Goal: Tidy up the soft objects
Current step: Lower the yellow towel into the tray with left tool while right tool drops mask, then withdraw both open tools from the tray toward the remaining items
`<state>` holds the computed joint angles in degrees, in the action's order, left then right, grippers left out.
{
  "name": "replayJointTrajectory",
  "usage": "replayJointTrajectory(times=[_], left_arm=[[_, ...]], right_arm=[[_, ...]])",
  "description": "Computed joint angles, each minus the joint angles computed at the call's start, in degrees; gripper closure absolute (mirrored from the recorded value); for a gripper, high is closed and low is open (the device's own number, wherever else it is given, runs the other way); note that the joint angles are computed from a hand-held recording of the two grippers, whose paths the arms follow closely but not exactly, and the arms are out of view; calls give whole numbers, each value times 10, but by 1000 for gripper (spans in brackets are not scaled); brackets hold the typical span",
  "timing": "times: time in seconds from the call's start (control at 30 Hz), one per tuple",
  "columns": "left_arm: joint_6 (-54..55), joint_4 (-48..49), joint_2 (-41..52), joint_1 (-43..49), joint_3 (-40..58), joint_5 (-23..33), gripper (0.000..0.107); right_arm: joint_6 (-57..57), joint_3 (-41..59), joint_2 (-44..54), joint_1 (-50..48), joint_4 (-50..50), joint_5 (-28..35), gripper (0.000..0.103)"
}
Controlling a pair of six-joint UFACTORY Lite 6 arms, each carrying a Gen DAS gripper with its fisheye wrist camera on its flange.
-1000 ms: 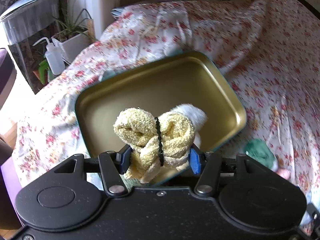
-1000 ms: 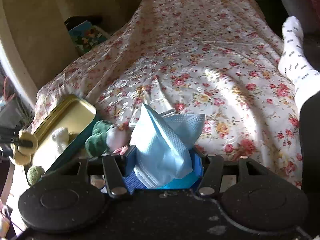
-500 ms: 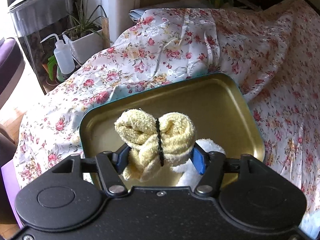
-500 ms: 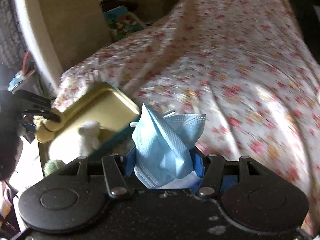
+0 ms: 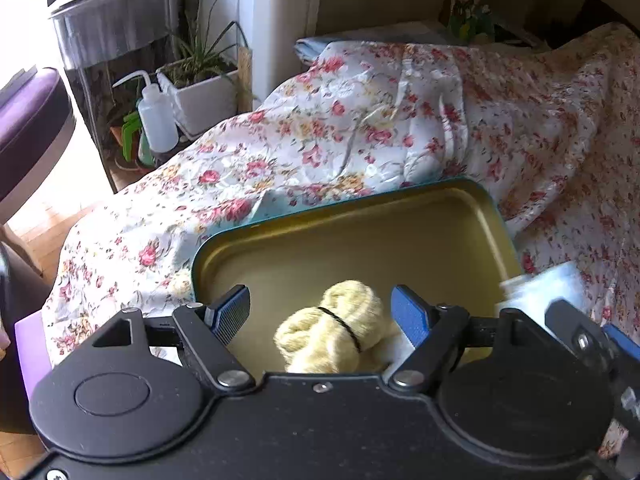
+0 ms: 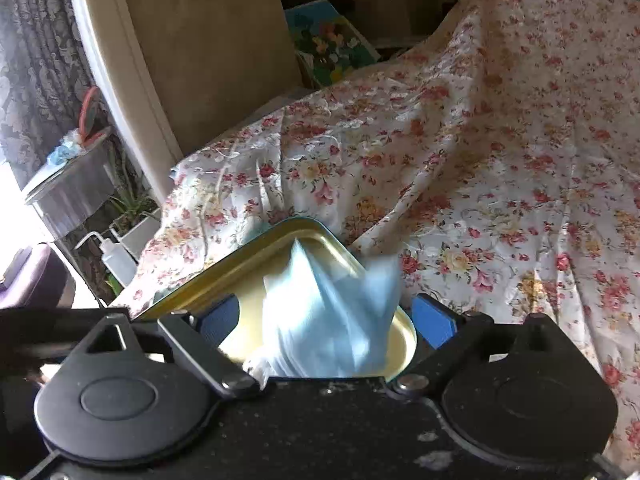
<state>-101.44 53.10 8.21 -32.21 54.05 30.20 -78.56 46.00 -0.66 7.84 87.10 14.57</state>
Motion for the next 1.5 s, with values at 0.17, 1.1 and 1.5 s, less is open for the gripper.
replayJointTrajectory(times=[0.17, 1.1, 1.5], left_arm=[[5, -7, -16, 14, -18, -15, 34], [25, -9, 52, -154, 34, 1, 33], [28, -34, 120, -218, 68, -13, 31]], right_arm=[[-10, 4, 36, -11, 3, 10, 9], [-267, -247, -200, -515, -121, 230, 0], [-382, -213, -61, -620, -98, 255, 0]])
